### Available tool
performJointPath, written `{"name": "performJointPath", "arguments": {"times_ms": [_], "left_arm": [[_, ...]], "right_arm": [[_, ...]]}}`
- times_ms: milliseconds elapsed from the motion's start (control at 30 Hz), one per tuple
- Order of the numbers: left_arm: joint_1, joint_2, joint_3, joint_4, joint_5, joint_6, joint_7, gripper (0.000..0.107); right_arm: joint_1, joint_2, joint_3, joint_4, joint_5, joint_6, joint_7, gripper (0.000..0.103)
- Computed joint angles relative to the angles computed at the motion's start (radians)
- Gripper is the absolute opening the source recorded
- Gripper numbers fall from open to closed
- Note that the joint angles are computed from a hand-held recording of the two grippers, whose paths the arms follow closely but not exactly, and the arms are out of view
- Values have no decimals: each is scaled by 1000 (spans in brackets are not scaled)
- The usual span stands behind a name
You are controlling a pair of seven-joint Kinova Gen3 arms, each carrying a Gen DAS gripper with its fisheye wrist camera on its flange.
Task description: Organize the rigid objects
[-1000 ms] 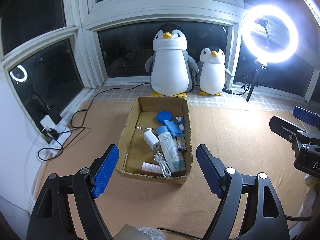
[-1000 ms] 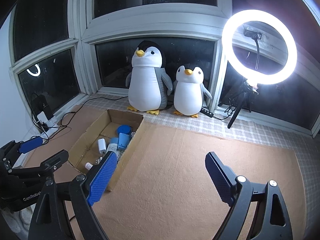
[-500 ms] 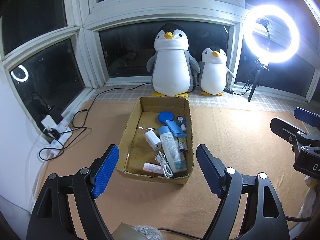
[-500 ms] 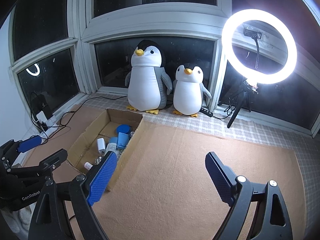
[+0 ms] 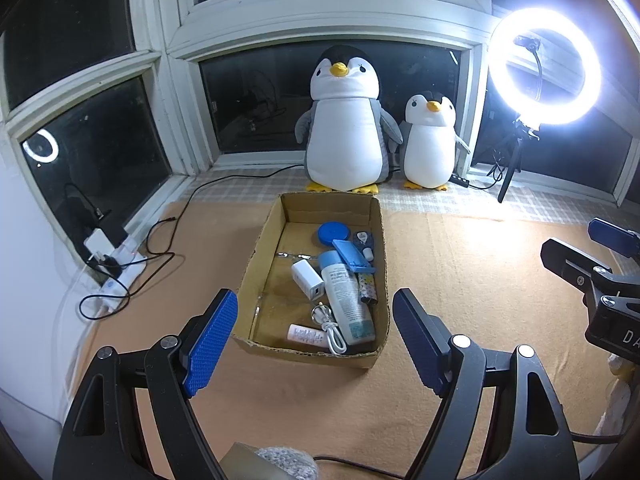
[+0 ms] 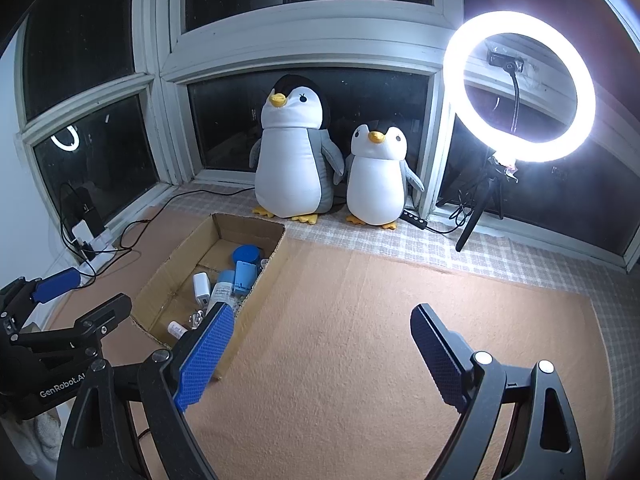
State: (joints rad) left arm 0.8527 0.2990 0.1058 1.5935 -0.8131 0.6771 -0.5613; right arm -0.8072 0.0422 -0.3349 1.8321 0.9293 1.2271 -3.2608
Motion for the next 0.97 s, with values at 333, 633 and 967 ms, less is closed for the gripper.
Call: {"name": "performJointPath", "arguments": {"times_ms": [333, 633, 967], "left_arm": [[-3, -1, 3, 1, 5, -2, -6, 80], [3, 3, -1, 0, -4, -2, -4, 80], [-13, 1, -3, 0, 40, -17, -26, 80]], "right_arm": [[1, 2, 2, -2, -3, 0, 4, 87], [4, -1, 2, 5, -6, -6, 4, 87], [6, 2, 4, 5, -11, -2, 12, 87]]}}
